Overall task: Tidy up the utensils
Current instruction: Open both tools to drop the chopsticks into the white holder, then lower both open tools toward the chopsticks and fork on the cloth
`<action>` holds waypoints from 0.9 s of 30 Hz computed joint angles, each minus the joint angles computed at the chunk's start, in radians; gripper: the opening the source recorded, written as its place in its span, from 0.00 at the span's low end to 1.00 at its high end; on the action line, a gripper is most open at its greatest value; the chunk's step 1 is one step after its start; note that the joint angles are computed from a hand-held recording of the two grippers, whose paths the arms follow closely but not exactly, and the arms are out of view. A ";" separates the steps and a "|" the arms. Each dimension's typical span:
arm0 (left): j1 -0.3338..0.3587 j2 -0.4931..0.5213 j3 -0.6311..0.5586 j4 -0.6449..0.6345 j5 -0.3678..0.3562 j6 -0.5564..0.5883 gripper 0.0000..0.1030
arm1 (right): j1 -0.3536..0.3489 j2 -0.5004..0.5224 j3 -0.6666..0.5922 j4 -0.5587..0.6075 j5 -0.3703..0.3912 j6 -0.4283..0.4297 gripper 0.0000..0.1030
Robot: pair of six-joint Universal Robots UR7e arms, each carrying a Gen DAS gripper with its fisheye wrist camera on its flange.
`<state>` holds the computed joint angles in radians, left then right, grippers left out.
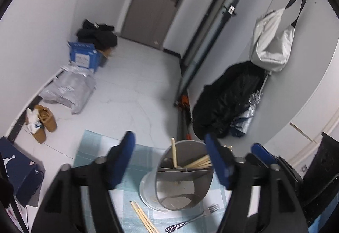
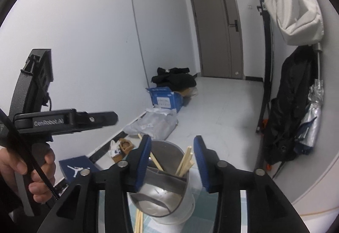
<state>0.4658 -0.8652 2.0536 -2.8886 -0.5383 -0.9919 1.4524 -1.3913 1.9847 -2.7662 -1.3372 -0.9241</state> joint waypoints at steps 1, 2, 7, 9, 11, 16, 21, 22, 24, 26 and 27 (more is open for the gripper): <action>-0.008 -0.005 0.000 0.041 0.018 -0.033 0.73 | -0.002 -0.014 0.011 -0.005 0.007 -0.001 0.47; -0.020 -0.011 0.003 0.082 0.039 -0.072 0.76 | -0.003 -0.022 0.017 -0.004 0.012 0.001 0.49; -0.067 -0.035 0.007 0.303 0.131 -0.254 0.87 | -0.014 -0.070 0.060 -0.012 0.030 -0.004 0.61; -0.084 -0.047 0.004 0.432 0.160 -0.351 0.94 | -0.018 -0.088 0.081 -0.023 0.032 -0.005 0.66; -0.098 -0.057 -0.006 0.561 0.173 -0.442 0.98 | -0.026 -0.107 0.100 -0.026 0.042 -0.006 0.68; -0.122 -0.070 -0.019 0.793 0.190 -0.628 0.99 | -0.046 -0.153 0.150 -0.037 0.057 -0.014 0.73; -0.145 -0.068 -0.029 0.972 0.199 -0.767 0.99 | -0.068 -0.181 0.189 -0.051 0.067 -0.030 0.76; -0.150 -0.066 -0.030 0.997 0.199 -0.789 0.99 | -0.075 -0.188 0.198 -0.049 0.071 -0.029 0.77; -0.157 -0.063 -0.028 1.042 0.197 -0.835 0.99 | -0.085 -0.194 0.209 -0.046 0.075 -0.034 0.77; -0.163 -0.060 -0.027 1.086 0.187 -0.884 0.99 | -0.093 -0.201 0.225 -0.049 0.070 -0.043 0.77; -0.165 -0.059 -0.023 1.091 0.182 -0.895 0.99 | -0.100 -0.203 0.232 -0.045 0.070 -0.049 0.77</action>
<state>0.3005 -0.9245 2.0304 -1.7971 -0.3559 -1.8865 1.3528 -1.5942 2.2169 -2.8117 -1.2676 -0.9735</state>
